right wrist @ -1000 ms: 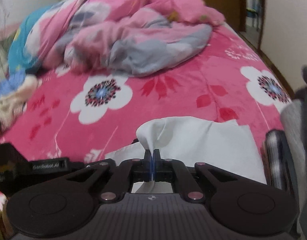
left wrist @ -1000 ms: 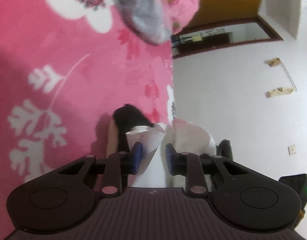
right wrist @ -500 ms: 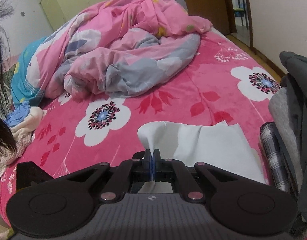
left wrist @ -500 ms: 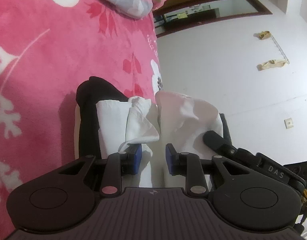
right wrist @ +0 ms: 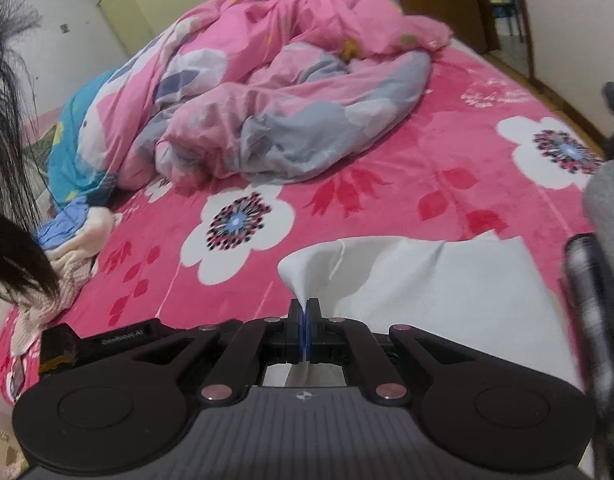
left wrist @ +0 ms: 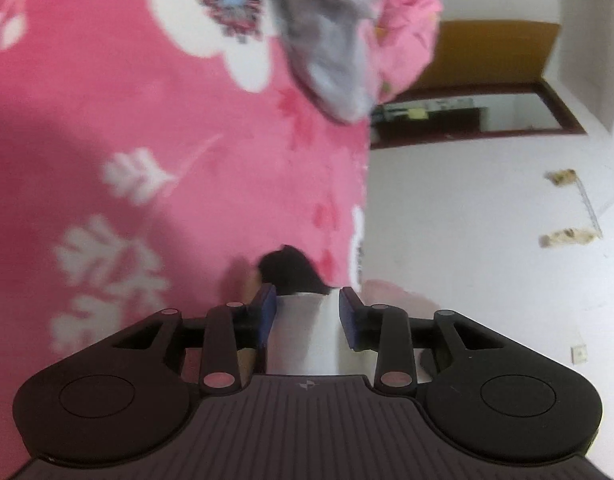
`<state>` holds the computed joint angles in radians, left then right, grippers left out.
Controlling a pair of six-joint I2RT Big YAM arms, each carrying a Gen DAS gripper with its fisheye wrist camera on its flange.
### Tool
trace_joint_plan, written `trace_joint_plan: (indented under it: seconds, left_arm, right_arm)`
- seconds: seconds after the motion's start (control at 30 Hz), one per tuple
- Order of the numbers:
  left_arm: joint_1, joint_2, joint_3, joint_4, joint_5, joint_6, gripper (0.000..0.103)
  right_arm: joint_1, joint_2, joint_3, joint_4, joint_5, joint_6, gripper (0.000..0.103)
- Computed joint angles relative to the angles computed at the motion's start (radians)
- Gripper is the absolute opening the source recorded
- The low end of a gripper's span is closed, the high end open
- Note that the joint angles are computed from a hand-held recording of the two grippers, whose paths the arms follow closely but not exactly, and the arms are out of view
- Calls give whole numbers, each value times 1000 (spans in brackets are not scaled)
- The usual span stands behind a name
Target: Fold clothes
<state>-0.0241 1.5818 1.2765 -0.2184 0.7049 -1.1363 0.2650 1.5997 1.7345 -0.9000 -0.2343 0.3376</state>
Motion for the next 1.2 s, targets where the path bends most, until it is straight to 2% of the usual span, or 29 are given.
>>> trace_joint_plan:
  seconds: [0.2,0.33,0.47,0.57,0.67,0.7,0.73,0.83,0.97,1.03,1.1,1.2]
  left_arm:
    - [-7,9,0,-35,46,18,42]
    - [-16,29,2,-17,53,-6,42]
    - [-11,41,-7,19,61,-45,42]
    - [-3,42,-17,35,62,-80,42]
    - [4,43,-15,29,52,-80,42]
    - [8,39,-16,26,48,-75,42]
    - [11,36,-14,18,40,-65,42]
    - [15,35,9,-3,2,-39,42]
    - [19,8,29,-31,-37,32,42]
    - [10,-8,42,-40,-55,87,42]
    - [-3,-25,55,-57,-39,161,42]
    - [-35,-35,88,-124,-6,289,42]
  right_arm:
    - [19,33,27,-32,-12,-26,1]
    - [32,56,46,-63,-8,-69,1]
    - [43,105,81,-128,-12,-119,3]
    - [44,134,86,-153,-23,-111,5]
    - [40,141,79,-144,-45,-75,8]
    - [38,137,73,-129,-54,-64,14]
    - [36,124,60,-103,-55,-51,23]
    - [28,71,13,-6,-39,-7,31]
    - [10,4,-17,42,61,23,33]
    - [5,-14,-8,-3,165,7,33]
    - [1,0,23,-81,265,-31,33]
    - [-17,37,58,-145,296,-47,30]
